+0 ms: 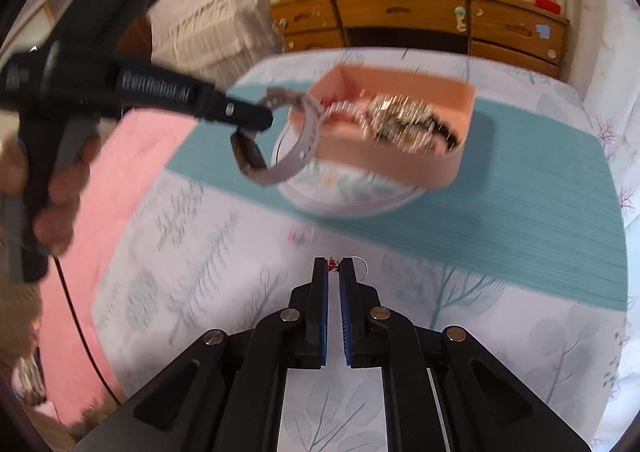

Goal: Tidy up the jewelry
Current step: 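Carry the watch into the pink tray and open the left gripper, then move the right gripper to the small pink ring on the cloth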

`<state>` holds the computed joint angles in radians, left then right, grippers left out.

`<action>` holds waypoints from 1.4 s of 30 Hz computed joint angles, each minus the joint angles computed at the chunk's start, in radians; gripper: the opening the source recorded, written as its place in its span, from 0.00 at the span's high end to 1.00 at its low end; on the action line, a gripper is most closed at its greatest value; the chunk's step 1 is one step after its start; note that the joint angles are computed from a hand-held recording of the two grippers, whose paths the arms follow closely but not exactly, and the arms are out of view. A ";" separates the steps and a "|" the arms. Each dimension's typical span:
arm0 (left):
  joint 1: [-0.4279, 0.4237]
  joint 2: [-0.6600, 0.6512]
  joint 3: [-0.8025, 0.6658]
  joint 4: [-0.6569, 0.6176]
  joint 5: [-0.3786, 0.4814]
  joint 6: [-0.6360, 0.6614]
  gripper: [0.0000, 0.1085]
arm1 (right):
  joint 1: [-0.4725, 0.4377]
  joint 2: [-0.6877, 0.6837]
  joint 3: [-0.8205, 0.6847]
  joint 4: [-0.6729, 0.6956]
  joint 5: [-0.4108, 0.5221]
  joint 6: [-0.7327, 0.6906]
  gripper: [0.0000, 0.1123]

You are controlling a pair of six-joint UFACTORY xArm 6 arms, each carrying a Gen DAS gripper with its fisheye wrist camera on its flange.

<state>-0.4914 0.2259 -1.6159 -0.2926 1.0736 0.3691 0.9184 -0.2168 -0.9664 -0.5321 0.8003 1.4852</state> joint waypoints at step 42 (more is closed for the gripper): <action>-0.016 0.279 -0.367 0.136 0.018 -0.163 0.30 | -0.461 0.101 -0.076 0.300 -0.182 -0.248 0.82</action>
<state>-0.5079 0.5048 -1.9827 -0.1567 1.0911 0.2056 0.4576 -0.1157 -1.0420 -0.2322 0.6181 1.2373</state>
